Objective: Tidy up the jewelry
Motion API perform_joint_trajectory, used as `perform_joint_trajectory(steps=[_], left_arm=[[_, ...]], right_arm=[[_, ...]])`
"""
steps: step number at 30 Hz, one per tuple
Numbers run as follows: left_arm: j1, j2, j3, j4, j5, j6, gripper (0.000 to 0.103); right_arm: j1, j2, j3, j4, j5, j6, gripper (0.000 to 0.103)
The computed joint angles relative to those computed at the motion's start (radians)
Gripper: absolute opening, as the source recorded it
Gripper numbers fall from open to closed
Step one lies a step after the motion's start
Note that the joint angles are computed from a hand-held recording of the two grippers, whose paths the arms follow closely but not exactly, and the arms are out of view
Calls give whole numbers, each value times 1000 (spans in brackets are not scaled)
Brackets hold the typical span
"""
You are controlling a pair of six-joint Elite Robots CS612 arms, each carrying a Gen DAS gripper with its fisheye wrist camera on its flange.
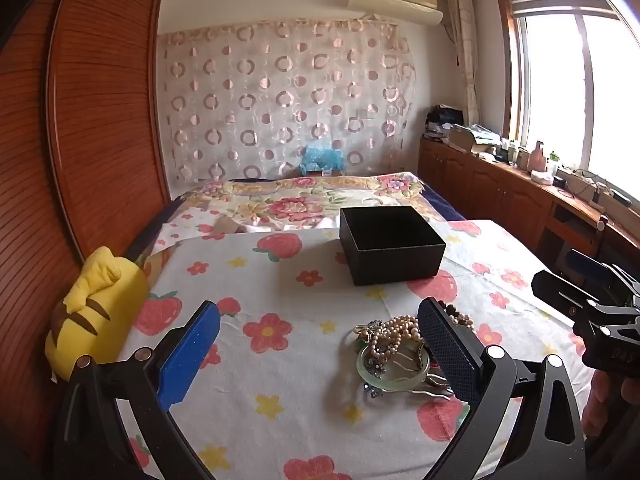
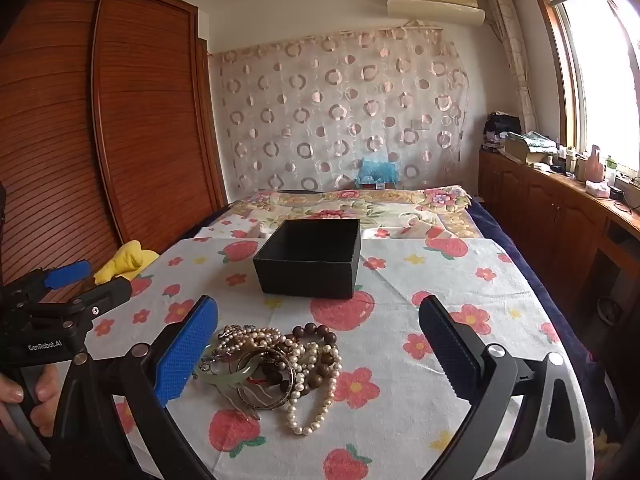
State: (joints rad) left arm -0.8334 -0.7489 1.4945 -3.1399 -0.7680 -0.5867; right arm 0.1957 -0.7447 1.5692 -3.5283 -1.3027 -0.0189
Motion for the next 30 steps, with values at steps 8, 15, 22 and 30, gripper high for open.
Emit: perform_joint_trajectory(steps=[8,15,22,30], left_arm=[[-1,0,-1,6,5,4,95],[0,1,-1,1,4,7,95],[-1,2,-1,-2,7,10,95],[-1,2,-1,-4,8,12,95]], right_arm=[[0,-2,1,3,4,2,101],[-1,-1,1,1,6,5,101],[-1,-1,2,-1,7,4,101],[0,0,1,-2,7,4,101]])
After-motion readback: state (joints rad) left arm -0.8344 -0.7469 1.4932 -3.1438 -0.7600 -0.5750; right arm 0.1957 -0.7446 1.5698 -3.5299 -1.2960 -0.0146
